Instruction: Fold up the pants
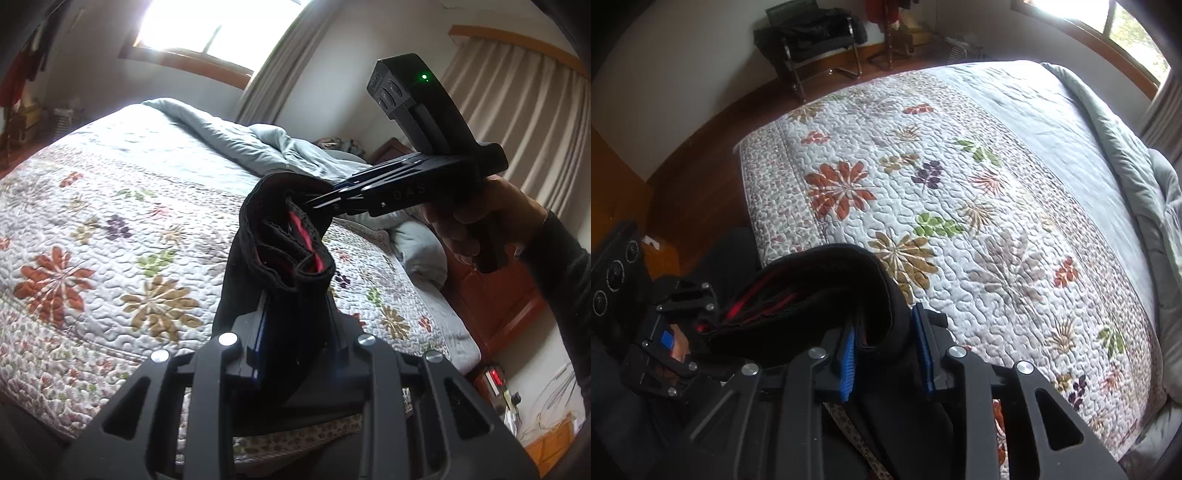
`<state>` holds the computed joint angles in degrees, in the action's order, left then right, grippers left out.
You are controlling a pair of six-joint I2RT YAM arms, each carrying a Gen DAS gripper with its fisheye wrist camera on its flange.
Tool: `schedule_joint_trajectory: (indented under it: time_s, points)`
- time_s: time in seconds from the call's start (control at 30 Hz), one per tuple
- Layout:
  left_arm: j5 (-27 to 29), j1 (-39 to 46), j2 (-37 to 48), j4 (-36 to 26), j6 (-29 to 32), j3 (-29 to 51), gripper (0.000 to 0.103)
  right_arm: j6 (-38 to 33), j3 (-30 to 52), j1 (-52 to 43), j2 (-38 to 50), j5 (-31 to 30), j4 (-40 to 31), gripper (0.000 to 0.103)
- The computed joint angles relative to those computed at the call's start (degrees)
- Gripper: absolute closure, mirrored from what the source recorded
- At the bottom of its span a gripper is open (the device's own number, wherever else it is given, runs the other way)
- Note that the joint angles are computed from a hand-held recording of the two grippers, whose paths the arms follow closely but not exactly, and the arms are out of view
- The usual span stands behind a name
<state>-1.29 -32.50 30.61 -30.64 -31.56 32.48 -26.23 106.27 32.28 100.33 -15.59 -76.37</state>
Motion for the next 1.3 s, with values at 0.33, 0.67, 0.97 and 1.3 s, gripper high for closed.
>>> schedule_joint_trajectory:
  time_s: [0.33, 0.67, 0.97, 1.3]
  points:
    - [-8.81, -13.75, 8.01, 5.42, -2.31, 1.93, 0.077, -4.40, -10.09, -8.52, -8.80, -1.70, 1.79, 0.076]
    - [-10.03, -19.74, 18.68, 14.27, -2.14, 2.26, 0.077, -10.27, -18.88, -17.46, -14.10, -3.69, 4.45, 0.078]
    - [-10.11, -22.54, 26.16, 19.36, -1.85, 3.26, 0.077, -15.54, -25.20, -24.07, -16.20, -5.93, 7.54, 0.078]
    - [-9.15, -24.35, 33.92, 24.17, -1.60, 4.44, 0.077, -22.04, -31.87, -30.44, -17.72, -7.39, 11.90, 0.080]
